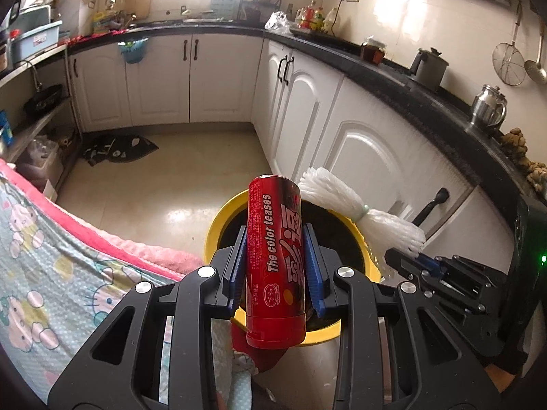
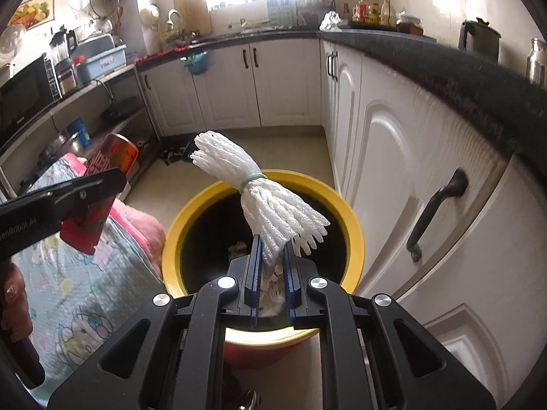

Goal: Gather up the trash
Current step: 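Carry the white bundle and red candy tube over the yellow bin with both tools, then open both tools above the yellow bin to drop the bundle and tube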

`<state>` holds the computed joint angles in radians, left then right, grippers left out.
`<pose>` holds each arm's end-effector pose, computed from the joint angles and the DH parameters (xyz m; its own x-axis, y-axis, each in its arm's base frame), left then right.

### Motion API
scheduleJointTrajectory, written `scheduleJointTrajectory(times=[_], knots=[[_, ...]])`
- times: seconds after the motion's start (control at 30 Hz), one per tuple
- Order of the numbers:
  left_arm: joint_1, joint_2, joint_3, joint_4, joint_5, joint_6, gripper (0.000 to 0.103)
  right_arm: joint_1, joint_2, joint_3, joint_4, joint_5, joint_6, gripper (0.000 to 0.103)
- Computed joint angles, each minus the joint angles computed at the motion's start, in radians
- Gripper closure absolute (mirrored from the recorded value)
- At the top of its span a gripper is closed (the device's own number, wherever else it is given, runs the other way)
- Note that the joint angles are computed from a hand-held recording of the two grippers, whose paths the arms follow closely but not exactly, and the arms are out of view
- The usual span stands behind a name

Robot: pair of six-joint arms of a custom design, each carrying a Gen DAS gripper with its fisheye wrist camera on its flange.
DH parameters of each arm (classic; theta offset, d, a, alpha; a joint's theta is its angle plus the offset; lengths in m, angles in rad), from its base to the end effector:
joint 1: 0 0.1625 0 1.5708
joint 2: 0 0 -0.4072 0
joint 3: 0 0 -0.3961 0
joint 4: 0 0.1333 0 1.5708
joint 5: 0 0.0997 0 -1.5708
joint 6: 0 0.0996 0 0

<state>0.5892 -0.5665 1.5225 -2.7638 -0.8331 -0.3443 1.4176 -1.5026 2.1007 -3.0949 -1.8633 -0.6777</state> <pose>-0.4593 -0.5479 0.0092 -0.7835 0.3142 -0.5362 0.5776 0.6865 -0.4417 0.0284 -0.5014 0.3681 -0.7673 -0.0812 0.6361 -0.4998 0.6972 -0.5139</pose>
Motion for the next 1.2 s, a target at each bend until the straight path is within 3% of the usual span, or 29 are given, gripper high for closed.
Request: scheduleJointTrajectory(times=[1.0, 1.2], knots=[[0.109, 0.135, -0.184, 0.178, -0.117, -0.035, 0.078, -0.078, 0.087, -0.039, 0.131, 0.008, 0.097, 0.089], [0.113, 0.135, -0.187, 0.17, -0.122, -0.047, 0.075, -0.081, 0.085, -0.04, 0.133, 0.006, 0.099, 0.08]])
